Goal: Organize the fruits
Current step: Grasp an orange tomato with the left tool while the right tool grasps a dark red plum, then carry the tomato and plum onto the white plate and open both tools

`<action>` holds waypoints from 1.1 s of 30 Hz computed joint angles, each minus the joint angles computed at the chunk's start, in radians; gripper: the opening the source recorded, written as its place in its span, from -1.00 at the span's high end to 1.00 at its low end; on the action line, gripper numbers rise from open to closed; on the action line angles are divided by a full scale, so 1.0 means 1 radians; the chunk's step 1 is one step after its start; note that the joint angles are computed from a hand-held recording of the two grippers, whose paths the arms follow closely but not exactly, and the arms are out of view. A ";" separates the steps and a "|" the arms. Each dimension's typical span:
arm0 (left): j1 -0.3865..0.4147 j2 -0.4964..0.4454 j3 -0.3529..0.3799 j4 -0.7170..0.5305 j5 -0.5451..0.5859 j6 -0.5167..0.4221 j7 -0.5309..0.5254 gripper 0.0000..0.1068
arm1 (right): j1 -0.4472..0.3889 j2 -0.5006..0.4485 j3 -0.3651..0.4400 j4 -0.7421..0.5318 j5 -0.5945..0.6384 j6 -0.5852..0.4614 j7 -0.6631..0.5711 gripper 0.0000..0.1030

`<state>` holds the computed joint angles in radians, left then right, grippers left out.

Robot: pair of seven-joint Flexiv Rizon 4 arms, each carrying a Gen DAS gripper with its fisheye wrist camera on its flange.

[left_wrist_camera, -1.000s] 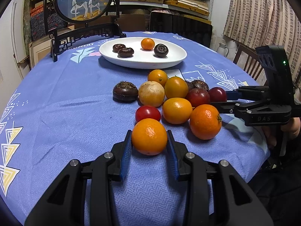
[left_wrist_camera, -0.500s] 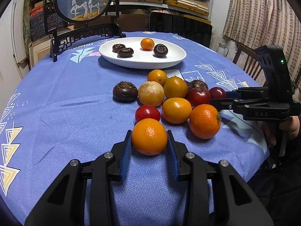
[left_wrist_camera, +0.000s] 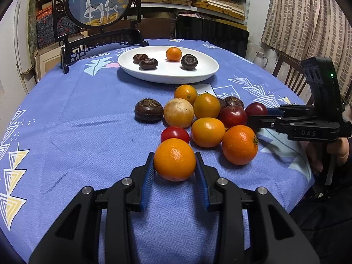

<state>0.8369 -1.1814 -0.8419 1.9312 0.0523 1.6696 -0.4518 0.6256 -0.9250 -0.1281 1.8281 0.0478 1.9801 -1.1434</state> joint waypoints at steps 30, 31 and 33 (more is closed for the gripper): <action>-0.441 -0.005 0.157 -0.626 -0.302 -0.386 0.080 0.36 | -0.351 -0.098 0.265 -0.418 -0.293 -0.232 0.042 0.26; -0.479 -0.014 0.197 -0.676 -0.317 -0.414 0.066 0.35 | -0.370 -0.117 0.289 -0.447 -0.308 -0.258 0.043 0.26; -0.554 -0.038 0.286 -0.784 -0.344 -0.495 0.028 0.35 | -0.400 -0.164 0.331 -0.520 -0.334 -0.325 0.038 0.25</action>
<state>0.2828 -1.2190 -0.5561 1.1471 -0.2920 1.1742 -0.4238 0.2260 -1.0887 0.2034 1.3080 -0.2860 1.6556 -1.1051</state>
